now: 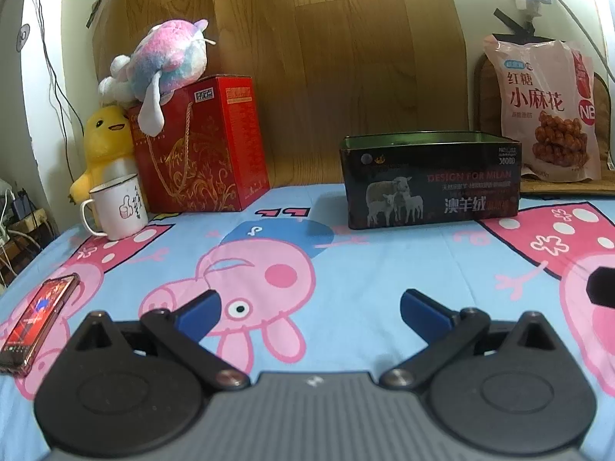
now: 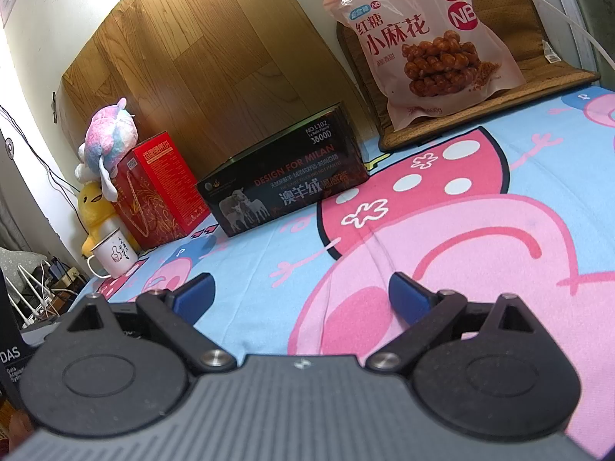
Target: Organize snacks
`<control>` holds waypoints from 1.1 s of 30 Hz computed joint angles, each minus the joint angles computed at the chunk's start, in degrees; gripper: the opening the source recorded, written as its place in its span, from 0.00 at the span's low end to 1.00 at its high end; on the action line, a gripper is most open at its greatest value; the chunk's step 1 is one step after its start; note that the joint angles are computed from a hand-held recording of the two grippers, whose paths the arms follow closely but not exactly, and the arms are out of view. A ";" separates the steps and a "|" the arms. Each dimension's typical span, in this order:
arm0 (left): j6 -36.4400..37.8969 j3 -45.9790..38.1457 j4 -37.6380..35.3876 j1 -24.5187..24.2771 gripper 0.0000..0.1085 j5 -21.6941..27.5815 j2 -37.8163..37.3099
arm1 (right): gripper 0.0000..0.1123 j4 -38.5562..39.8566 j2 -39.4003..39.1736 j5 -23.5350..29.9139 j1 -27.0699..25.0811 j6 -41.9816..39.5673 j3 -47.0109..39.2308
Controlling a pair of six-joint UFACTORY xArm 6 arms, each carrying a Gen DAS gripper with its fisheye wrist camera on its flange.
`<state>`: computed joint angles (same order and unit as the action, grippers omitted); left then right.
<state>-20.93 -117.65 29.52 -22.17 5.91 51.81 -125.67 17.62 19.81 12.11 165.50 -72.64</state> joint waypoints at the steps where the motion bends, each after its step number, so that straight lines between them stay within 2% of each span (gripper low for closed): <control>1: 1.56 -0.12 -1.96 -0.07 0.95 0.23 0.11 | 0.88 0.00 0.00 0.00 0.00 0.00 0.00; 7: 7.23 -0.83 -9.59 -0.37 0.95 1.36 0.57 | 0.88 -0.15 -0.02 -0.03 -0.03 0.15 0.02; 14: 10.96 -1.55 -14.85 -0.59 0.95 2.82 0.88 | 0.88 -0.19 -0.06 -0.04 -0.04 0.19 0.06; 18: 11.87 -2.40 -16.51 -0.64 0.95 3.78 1.28 | 0.88 -0.29 -0.08 -0.09 -0.06 0.26 0.08; 25: 11.25 -3.24 -15.29 -0.70 0.95 4.92 1.55 | 0.88 -0.45 -0.07 -0.16 -0.09 0.38 0.05; 33: 14.93 -5.48 -21.39 -0.79 0.95 7.99 2.52 | 0.88 -0.54 -0.07 -0.18 -0.10 0.48 0.05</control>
<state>-6.00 -123.12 8.13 -22.97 13.90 54.33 -126.21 17.55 19.63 12.01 165.98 -72.59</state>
